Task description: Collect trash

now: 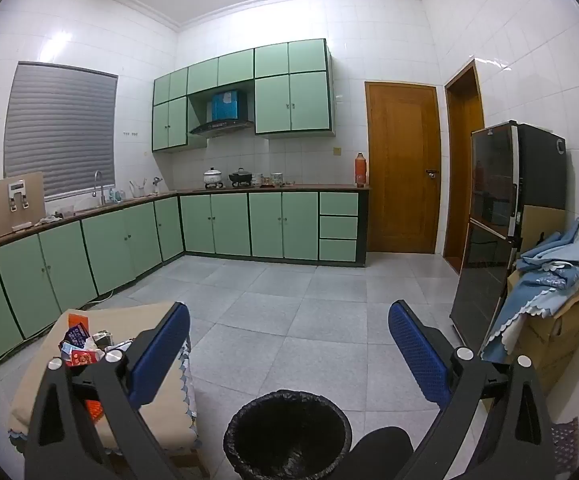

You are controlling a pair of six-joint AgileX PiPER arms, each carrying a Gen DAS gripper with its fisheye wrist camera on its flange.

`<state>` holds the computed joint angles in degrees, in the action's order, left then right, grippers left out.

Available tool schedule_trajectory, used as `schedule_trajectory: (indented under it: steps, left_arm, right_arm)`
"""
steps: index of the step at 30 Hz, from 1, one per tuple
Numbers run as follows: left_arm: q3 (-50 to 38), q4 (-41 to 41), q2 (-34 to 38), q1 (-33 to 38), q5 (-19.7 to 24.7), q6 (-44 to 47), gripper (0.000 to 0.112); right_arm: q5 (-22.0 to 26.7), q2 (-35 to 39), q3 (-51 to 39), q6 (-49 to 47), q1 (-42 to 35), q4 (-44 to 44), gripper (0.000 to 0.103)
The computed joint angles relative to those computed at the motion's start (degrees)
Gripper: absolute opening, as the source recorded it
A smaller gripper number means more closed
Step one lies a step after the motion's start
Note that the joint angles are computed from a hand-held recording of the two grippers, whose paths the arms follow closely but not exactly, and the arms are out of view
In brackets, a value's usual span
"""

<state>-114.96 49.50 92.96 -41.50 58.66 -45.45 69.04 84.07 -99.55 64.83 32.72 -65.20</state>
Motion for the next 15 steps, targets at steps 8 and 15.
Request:
schedule_trajectory:
  steps: [8, 15]
  left_arm:
    - [1.9, -0.2, -1.0, 0.6, -0.8, -0.5, 0.098]
    - [3.9, -0.3, -1.3, 1.6, -2.6, -1.0, 0.098]
  right_arm:
    - [0.1, 0.0, 0.5, 0.2, 0.3, 0.1, 0.097]
    - [-0.7, -0.5, 1.0, -0.2, -0.5, 0.9, 0.097]
